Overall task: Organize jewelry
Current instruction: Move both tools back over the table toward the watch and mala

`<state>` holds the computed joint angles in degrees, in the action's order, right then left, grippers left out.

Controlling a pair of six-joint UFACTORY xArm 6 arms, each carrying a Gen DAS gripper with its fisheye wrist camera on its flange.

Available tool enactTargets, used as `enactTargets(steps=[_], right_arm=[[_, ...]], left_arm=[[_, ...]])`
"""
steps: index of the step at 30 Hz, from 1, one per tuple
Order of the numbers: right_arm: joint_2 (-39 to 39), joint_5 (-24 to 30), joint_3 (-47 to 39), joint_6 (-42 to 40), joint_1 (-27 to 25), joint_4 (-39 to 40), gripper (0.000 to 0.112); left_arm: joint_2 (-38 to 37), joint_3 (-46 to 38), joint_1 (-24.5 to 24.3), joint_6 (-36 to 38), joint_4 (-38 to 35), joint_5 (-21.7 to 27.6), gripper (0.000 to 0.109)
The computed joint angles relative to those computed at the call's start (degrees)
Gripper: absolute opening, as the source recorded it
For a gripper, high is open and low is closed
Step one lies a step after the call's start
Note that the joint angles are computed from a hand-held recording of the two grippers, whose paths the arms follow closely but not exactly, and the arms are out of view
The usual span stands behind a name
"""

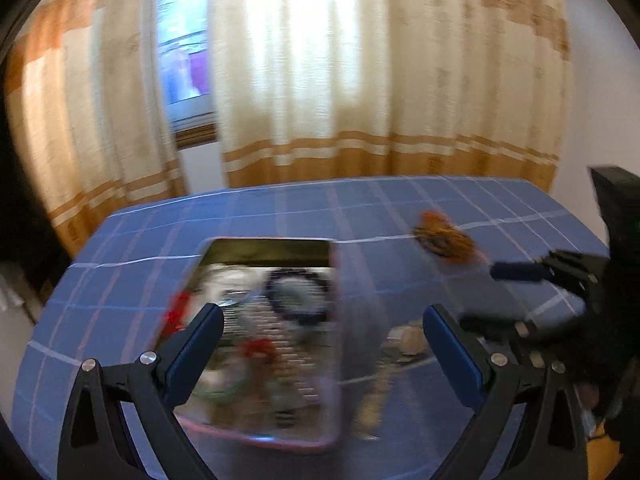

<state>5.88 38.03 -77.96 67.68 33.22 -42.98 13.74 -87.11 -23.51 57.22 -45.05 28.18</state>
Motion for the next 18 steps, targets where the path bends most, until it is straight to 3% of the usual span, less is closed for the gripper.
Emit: enactTargets(steps=[7, 11, 18], right_arm=[[-8.59, -0.33, 10.44, 8.86, -2.42, -3.48, 0.076], [-10.69, -1.12, 13.35, 10.65, -3.32, -4.60, 0.076], [-12.53, -3.25, 17.25, 13.81, -4.33, -6.10, 0.076]], left_arm=[[0.02, 2.51, -5.49, 0.84, 2.14, 0.59, 0.099], [1.73, 1.39, -6.54, -1.82, 5.75, 3.42, 0.081], [5.86, -2.86, -6.57, -9.39, 12.09, 6.93, 0.078]])
